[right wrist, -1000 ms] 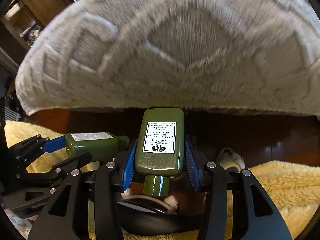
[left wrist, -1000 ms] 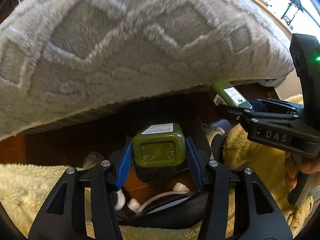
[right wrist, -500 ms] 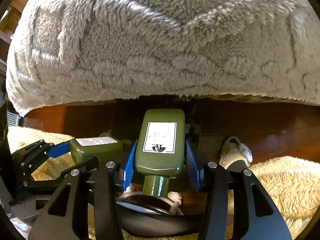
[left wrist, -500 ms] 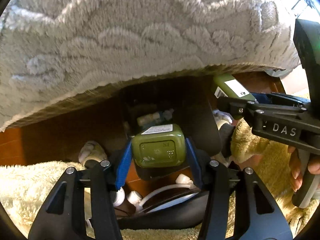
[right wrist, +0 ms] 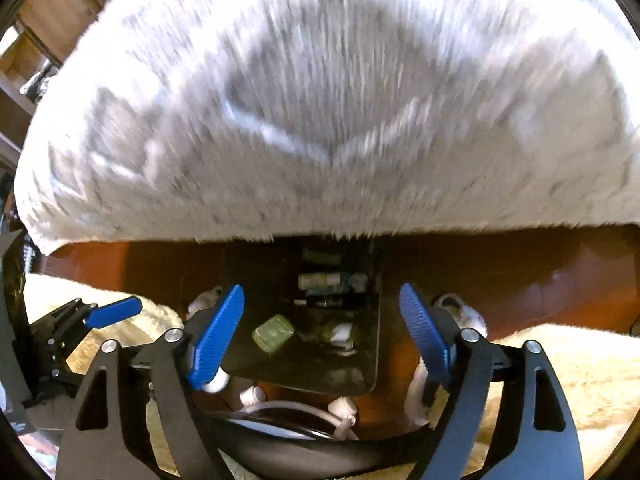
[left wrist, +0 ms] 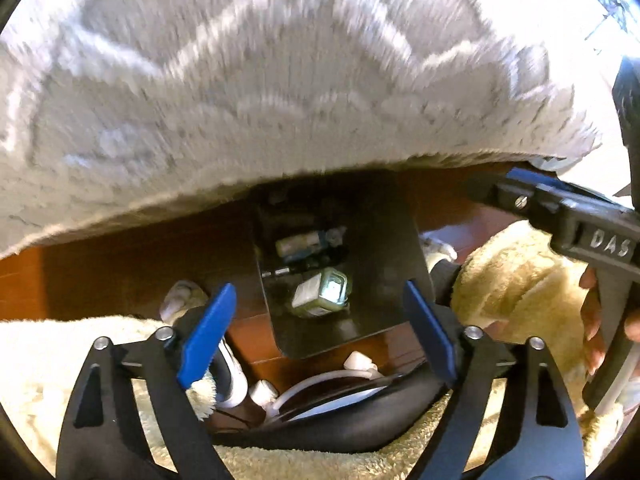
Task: Collect trash
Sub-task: 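Raise both open tools over the bed toward the remaining items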
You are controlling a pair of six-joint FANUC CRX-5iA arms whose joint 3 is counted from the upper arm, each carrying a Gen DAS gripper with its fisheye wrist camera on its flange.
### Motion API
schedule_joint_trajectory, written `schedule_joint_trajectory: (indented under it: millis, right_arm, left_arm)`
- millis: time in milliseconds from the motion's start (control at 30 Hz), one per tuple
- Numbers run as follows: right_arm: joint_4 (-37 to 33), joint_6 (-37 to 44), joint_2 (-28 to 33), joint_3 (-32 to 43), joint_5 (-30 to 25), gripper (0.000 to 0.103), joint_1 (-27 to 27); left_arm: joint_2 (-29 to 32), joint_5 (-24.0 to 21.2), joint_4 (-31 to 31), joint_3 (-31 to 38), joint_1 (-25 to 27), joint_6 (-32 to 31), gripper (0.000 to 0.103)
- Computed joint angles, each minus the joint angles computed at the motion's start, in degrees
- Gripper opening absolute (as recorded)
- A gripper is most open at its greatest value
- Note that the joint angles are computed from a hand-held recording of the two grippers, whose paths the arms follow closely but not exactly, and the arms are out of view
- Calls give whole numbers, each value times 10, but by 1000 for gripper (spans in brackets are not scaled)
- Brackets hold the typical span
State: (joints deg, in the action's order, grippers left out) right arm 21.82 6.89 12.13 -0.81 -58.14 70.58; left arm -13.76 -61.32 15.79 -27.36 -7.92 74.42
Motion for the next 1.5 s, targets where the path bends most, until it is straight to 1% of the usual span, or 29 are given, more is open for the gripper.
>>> schedule_joint_trajectory:
  millis: [67, 167, 267, 367, 467, 600, 733, 900, 1033, 1100, 1167, 1233, 1267, 1300, 1367, 1433, 1500]
  right_arm:
    - [45, -19, -8, -3, -16, 87, 10]
    - [110, -28, -22, 1, -47, 88, 16]
    - [155, -25, -29, 11, -72, 88, 16]
    - [184, -14, -30, 25, -93, 88, 10]
    - [192, 8, -29, 44, -105, 88, -4]
    - [201, 47, -24, 73, -104, 88, -26]
    - [213, 67, -11, 95, -96, 88, -59]
    - [192, 106, 37, 165, -86, 88, -114]
    - [198, 128, 77, 208, -76, 88, -148]
    - [195, 137, 98, 230, -68, 88, -164]
    - [175, 151, 121, 257, -58, 88, -185]
    - [154, 161, 148, 289, -59, 88, -204]
    - [147, 167, 160, 303, -62, 88, -211]
    - [142, 172, 171, 317, -65, 88, -216]
    - [126, 184, 200, 355, -73, 87, -234]
    - [107, 191, 224, 389, -74, 82, -248]
    - [90, 197, 242, 418, -75, 79, -258]
  left_arm:
    - [-11, -2, 5, 7, 5, -7, 85]
    - [-31, 1, 8, 24, 7, -14, 87]
    - [-48, 9, 8, 48, 12, -25, 87]
    - [-47, 17, 12, 72, 16, -29, 87]
    - [-35, 24, 16, 105, 22, -32, 87]
    - [-9, 36, 5, 156, 24, -27, 87]
    - [33, 48, -15, 218, 26, -9, 87]
    - [112, 58, -48, 309, 17, 27, 87]
    - [168, 60, -91, 375, 14, 53, 86]
    - [204, 57, -83, 406, 17, 56, 85]
    - [240, 58, -78, 435, 17, 56, 78]
    - [265, 56, -95, 461, 10, 62, 74]
    - [276, 54, -107, 474, 7, 67, 70]
    - [296, 50, -111, 495, 4, 66, 68]
    - [326, 41, -126, 529, 0, 72, 58]
    - [353, 34, -138, 560, -1, 79, 55]
    - [378, 24, -136, 585, 0, 79, 54]
